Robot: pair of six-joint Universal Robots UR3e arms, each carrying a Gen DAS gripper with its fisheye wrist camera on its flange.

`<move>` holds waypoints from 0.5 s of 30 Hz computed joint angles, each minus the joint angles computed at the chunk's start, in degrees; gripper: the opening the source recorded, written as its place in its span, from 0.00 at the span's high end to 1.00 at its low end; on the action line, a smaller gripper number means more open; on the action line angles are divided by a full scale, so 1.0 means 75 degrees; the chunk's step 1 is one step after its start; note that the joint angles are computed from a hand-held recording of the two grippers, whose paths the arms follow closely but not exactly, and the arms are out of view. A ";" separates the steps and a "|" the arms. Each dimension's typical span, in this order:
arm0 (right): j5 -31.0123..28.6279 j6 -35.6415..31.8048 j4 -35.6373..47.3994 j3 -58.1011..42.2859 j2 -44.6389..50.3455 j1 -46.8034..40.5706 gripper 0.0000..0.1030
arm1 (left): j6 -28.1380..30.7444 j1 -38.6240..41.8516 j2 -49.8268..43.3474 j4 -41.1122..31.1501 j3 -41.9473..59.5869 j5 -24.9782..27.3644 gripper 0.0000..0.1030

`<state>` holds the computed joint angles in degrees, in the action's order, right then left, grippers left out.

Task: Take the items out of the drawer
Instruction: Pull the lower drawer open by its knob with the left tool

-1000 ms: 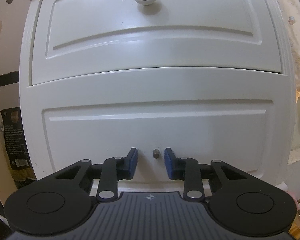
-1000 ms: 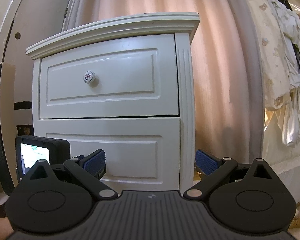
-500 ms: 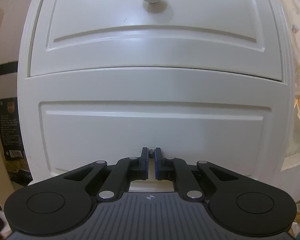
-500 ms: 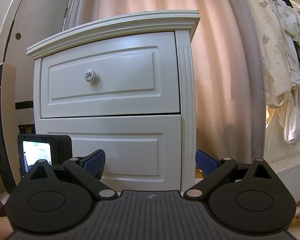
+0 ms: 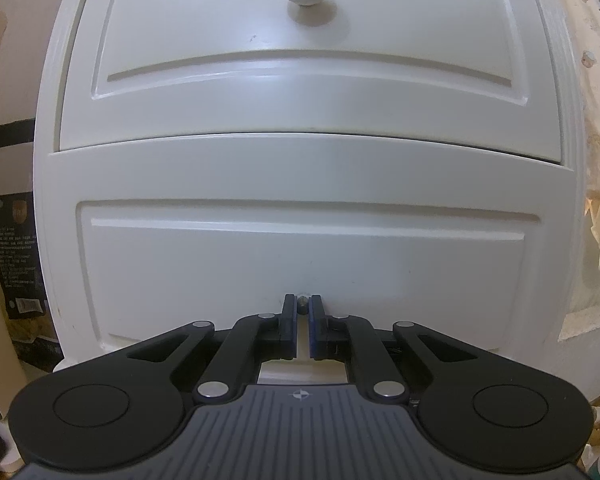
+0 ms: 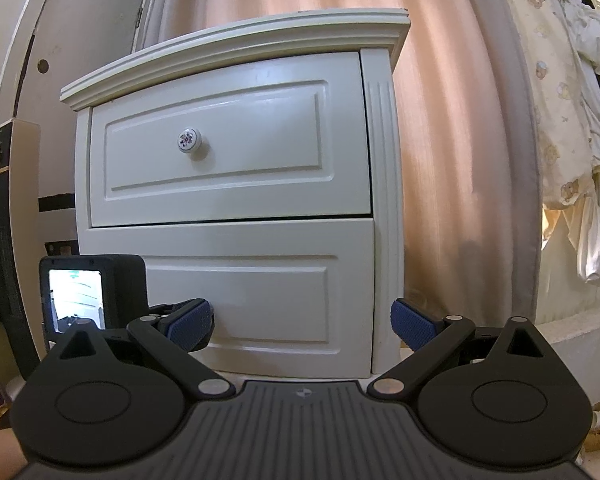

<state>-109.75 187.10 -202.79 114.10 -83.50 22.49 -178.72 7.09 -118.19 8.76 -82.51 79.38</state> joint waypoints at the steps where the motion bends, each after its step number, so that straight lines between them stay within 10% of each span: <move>1: 0.0014 0.0048 0.0035 0.0008 -0.0015 -0.0019 0.00 | 0.0028 0.0087 -0.0014 0.0012 0.0003 -0.0094 0.96; 15: -0.0311 0.0012 -0.0022 0.0111 -0.0193 0.0289 0.00 | 0.0241 0.0998 0.0854 0.0170 -0.1138 -0.1101 0.97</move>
